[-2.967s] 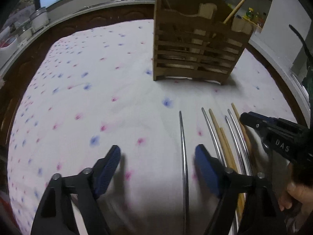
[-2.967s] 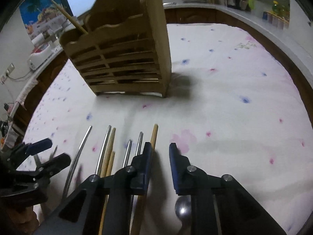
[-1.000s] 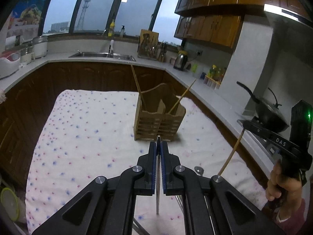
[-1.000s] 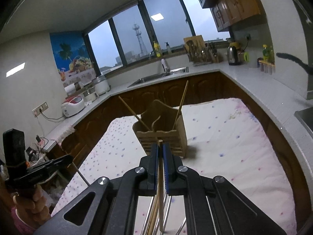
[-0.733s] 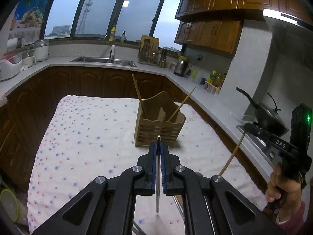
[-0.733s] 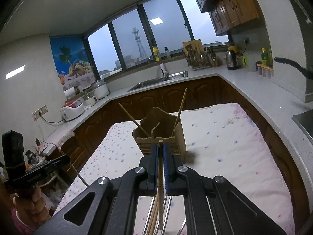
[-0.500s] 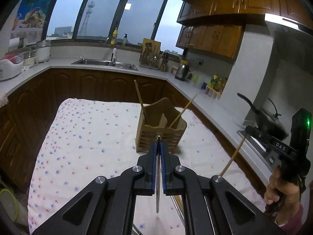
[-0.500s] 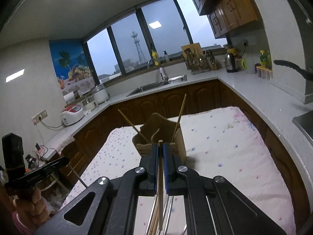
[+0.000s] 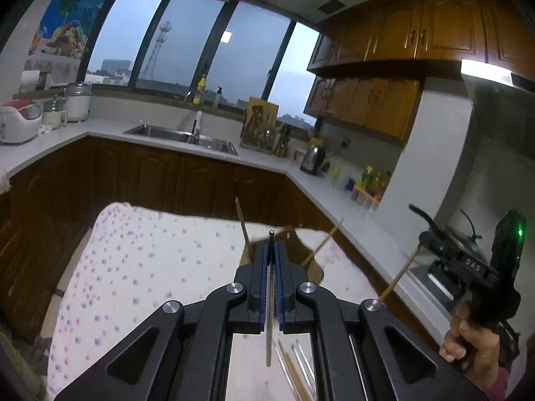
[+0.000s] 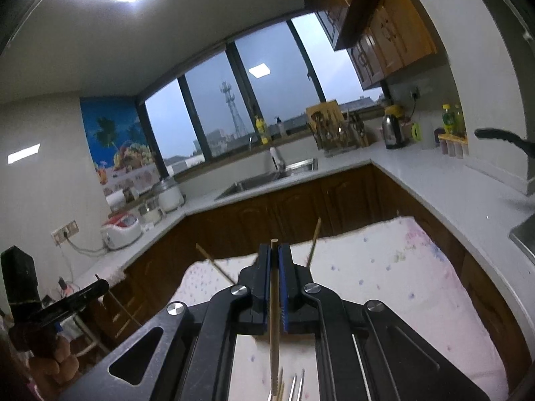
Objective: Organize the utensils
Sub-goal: 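Lift the chopsticks with both tools and carry them above the wooden holder, then lower the chopsticks into the holder and open both tools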
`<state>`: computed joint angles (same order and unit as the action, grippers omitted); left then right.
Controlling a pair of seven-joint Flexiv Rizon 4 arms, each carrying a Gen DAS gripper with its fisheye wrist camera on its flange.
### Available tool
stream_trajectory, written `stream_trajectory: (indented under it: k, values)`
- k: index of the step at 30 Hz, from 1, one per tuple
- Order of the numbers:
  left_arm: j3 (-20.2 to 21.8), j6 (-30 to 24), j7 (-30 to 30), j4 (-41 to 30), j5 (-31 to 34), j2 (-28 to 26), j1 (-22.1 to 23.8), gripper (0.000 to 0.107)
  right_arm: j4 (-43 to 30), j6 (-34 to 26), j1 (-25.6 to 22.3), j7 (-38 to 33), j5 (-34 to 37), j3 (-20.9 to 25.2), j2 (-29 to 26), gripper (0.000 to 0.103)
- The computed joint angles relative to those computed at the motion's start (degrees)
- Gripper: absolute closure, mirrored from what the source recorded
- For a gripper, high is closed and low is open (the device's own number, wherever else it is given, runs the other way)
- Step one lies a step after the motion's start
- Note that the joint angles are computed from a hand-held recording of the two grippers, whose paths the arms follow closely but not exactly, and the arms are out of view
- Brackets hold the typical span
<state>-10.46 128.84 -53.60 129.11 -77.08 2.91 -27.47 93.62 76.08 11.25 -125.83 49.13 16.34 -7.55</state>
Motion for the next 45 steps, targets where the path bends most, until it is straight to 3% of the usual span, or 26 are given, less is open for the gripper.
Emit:
stream_trajectory:
  k: [6, 10, 15, 24, 29, 37, 45]
  values:
    - [3.84, -3.44, -9.47, -1.64, 14.24, -2.91, 5.18, 0.104, -6.65, 3.77, 0.57, 0.75, -1.35, 1.05, -4.70, 0.098]
    - [6.06, -5.58, -17.52, -4.14, 25.04, -6.10, 9.64, 0.104, -10.66, 7.37, 1.32, 4.01, -6.30, 1.80, -8.75, 0.098]
    - [7.41, -3.72, -20.41, -8.91, 30.18, -12.58, 11.76, 0.104, -13.43, 10.95, 0.98, 7.33, -11.08, 3.33, -13.11, 0.098]
    - [8.90, -2.33, -27.61, -14.12, 33.94, -23.53, 12.72, 0.104, -12.89, 14.26, 0.10, 14.97, -17.94, 4.54, -18.75, 0.098]
    - [10.41, -3.38, -25.61, -17.50, 31.42, -27.57, 10.78, 0.104, -11.86, 14.16, -0.60, 18.16, -21.71, 5.80, -20.71, 0.098]
    - [11.41, -8.49, -25.10, -20.39, 30.13, -29.98, 10.46, 0.104, -8.80, 13.47, -0.87, 24.00, -28.11, 6.15, -22.13, 0.098]
    - [15.96, -14.39, -24.22, -22.59, 28.75, -29.62, 8.40, 0.103, -8.23, 11.93, -1.92, 29.99, -34.82, 6.29, -22.83, 0.097]
